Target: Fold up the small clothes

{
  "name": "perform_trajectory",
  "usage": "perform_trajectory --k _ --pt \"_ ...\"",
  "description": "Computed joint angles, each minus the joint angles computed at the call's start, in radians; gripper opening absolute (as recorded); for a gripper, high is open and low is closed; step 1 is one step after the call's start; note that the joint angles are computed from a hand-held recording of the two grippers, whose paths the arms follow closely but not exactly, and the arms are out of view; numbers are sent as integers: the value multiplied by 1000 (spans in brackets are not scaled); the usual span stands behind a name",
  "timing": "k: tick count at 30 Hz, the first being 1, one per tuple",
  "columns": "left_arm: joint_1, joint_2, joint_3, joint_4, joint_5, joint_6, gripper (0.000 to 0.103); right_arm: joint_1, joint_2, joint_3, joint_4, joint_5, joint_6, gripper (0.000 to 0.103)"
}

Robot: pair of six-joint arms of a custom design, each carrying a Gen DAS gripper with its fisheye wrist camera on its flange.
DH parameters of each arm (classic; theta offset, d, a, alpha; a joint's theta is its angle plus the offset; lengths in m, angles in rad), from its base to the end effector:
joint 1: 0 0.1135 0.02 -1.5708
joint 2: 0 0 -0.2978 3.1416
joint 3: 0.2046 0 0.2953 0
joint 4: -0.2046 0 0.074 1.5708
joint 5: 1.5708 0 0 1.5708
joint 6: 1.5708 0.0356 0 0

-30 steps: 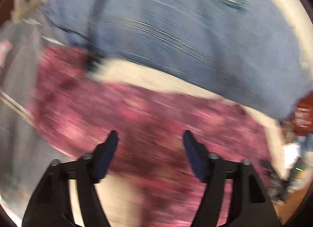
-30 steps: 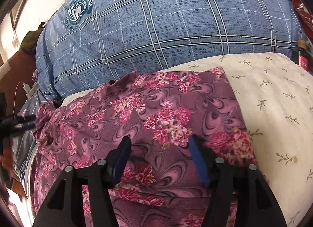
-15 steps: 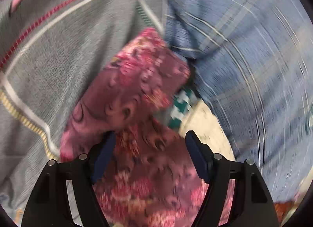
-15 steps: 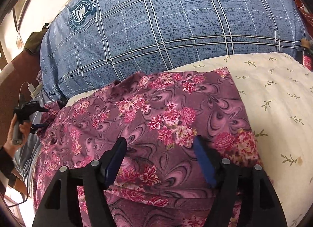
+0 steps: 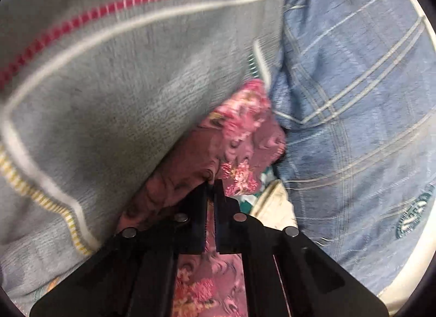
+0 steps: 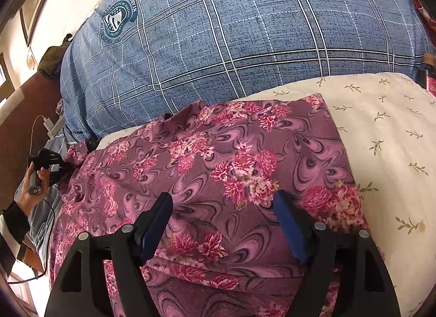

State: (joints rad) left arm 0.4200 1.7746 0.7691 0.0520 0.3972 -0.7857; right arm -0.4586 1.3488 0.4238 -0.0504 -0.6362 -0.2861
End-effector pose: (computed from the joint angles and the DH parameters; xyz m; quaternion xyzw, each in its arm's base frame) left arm 0.3231 0.1292 0.1060 -0.4802 0.8034 -0.2390 0.2587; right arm 0.2191 -0.0846 0.1242 -0.0132 0.9126 0.1772 0.3683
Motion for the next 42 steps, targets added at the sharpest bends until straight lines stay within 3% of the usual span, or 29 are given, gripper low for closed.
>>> perform_trajectory --k 11,19,26,31,34,35,37,38,39,40,42 --pt "-87 -308 -84 -105 92 67 2 -4 1 1 -2 -8 1 79" --pt "-365 -358 -156 61 132 -118 2 -5 0 1 -3 -10 1 79" --pt "-621 -332 -227 306 152 -290 2 -10 -2 0 -6 -18 0 79" --pt "-734 -250 -253 358 146 -349 2 -14 -1 3 -12 -27 1 79" --pt "-722 -321 -293 324 119 -326 3 -14 3 16 -32 -22 -1 79" --pt "-706 -390 -311 275 105 -291 8 -4 0 24 -48 -5 5 79" --pt "-673 -518 -316 125 62 -204 40 41 -22 52 -103 54 40 80" --pt "-655 -598 -313 14 7 -156 64 57 -29 73 -145 35 67 80" --pt "-632 -653 -324 -39 -31 -125 70 65 -30 90 -176 -25 99 80" --pt "-609 -726 -331 -115 -74 -80 70 88 -34 104 -195 -113 165 80" --pt "-564 -787 -346 -176 -68 -42 70 165 -3 128 -194 -239 292 81"
